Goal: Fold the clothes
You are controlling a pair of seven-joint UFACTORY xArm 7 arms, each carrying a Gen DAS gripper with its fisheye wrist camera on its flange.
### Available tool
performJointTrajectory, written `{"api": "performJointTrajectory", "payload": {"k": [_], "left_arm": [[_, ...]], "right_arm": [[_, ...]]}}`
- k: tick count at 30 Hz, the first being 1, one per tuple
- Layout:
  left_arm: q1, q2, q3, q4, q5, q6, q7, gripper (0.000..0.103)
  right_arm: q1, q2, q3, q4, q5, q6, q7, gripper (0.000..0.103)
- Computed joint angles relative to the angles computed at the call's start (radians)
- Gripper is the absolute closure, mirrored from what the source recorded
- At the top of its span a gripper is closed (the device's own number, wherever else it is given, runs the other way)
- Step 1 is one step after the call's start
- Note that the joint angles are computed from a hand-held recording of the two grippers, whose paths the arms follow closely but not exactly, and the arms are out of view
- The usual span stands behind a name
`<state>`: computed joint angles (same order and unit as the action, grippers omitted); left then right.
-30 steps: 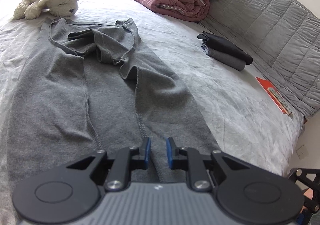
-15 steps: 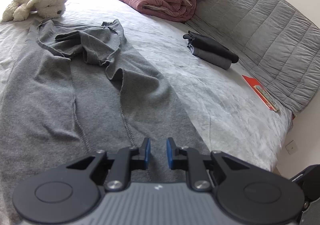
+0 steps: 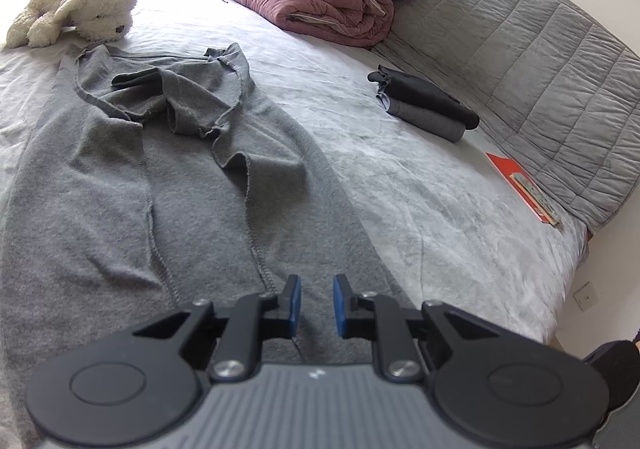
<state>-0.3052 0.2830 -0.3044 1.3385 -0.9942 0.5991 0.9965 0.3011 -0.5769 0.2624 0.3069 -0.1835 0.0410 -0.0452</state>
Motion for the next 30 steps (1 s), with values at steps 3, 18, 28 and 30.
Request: {"api": "performJointTrajectory", "payload": {"k": [3, 18, 28, 30], "left_arm": [[-0.005, 0.003, 0.005, 0.004, 0.021, -0.012, -0.022, 0.086], [0.001, 0.066, -0.005, 0.072, 0.111, -0.081, -0.196, 0.084], [0.015, 0.091, -0.027, 0.094, 0.153, -0.070, -0.229, 0.084], [0.015, 0.088, -0.028, 0.089, 0.163, -0.075, -0.228, 0.084]], "right_arm": [[0.099, -0.021, -0.104, 0.006, 0.059, 0.050, -0.014, 0.078], [0.040, -0.124, -0.268, 0.029, 0.389, 0.296, 0.197, 0.064], [0.075, -0.161, -0.261, 0.022, 0.507, 0.386, 0.204, 0.098], [0.052, -0.209, -0.242, 0.019, 0.487, 0.429, 0.230, 0.100]]}}
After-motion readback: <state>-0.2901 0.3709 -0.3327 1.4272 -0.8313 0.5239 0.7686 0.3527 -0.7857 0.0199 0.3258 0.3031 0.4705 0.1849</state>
